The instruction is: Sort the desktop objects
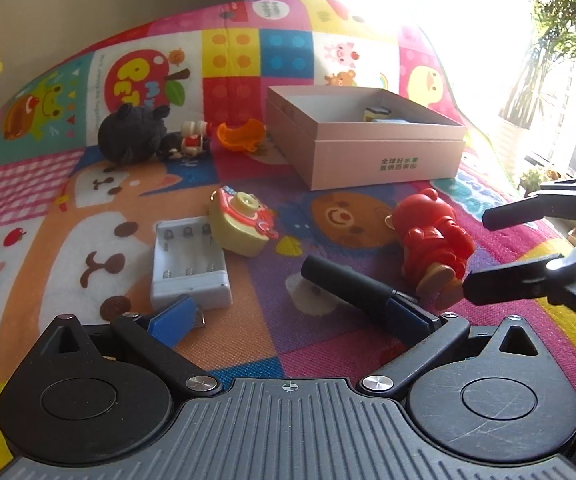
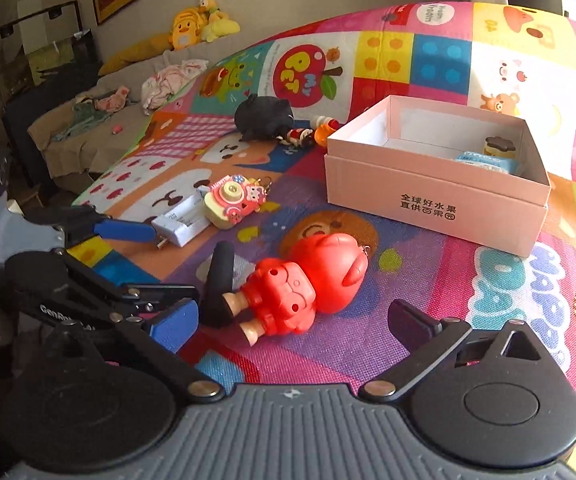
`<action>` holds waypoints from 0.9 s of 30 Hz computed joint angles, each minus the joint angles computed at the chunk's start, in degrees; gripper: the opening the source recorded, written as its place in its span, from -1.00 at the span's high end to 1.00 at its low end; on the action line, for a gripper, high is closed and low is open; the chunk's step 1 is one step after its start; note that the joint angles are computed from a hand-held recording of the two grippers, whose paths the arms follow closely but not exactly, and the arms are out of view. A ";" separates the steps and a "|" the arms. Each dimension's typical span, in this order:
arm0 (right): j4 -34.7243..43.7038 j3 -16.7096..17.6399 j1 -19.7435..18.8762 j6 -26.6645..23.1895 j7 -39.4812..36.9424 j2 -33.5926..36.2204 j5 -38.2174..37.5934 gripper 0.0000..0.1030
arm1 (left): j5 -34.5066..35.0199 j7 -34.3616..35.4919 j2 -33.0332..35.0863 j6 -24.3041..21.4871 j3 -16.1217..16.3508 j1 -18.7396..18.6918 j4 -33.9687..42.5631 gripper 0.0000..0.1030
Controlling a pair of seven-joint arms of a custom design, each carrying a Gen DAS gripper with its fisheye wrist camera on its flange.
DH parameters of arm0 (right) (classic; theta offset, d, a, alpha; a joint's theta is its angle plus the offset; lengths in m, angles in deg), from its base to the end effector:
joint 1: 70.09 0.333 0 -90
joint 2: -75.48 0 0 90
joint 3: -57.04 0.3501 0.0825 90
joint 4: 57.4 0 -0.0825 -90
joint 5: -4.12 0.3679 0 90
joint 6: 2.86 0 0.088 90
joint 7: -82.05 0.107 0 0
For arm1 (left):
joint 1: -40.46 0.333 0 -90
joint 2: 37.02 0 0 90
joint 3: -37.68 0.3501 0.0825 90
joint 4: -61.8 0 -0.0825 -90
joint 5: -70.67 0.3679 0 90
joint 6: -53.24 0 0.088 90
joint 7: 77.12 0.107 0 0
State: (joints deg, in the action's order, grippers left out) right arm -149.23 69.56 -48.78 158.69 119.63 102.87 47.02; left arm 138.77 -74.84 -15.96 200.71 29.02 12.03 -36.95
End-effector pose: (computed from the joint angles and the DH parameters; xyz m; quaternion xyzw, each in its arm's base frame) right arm 0.6373 0.3489 0.4699 -0.8394 0.3350 -0.1076 0.4143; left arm 0.5453 -0.4146 0.4591 -0.6423 0.6292 -0.3137 0.3052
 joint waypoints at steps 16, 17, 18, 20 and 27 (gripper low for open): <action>1.02 -14.40 7.52 7.01 30.45 3.74 -14.92 -1.00 | -5.69 13.27 5.46 4.49 -0.84 -0.22 6.61 -1.00; 0.83 -13.94 7.17 7.30 30.92 3.70 -15.66 -1.00 | -6.59 15.20 6.03 4.18 -0.74 -0.54 7.36 -1.00; 0.85 -13.54 6.85 7.33 31.42 3.75 -16.45 -1.00 | -7.21 16.76 6.34 3.73 -0.51 -0.96 7.84 -1.00; 0.55 -12.67 6.16 7.48 31.77 3.70 -17.57 -1.00 | -7.82 19.03 6.58 2.56 0.06 -1.89 8.27 -1.00; 1.20 -16.24 9.05 5.86 36.46 4.07 -24.41 -1.00 | -7.47 16.85 4.59 -2.53 1.91 -3.13 6.46 -1.00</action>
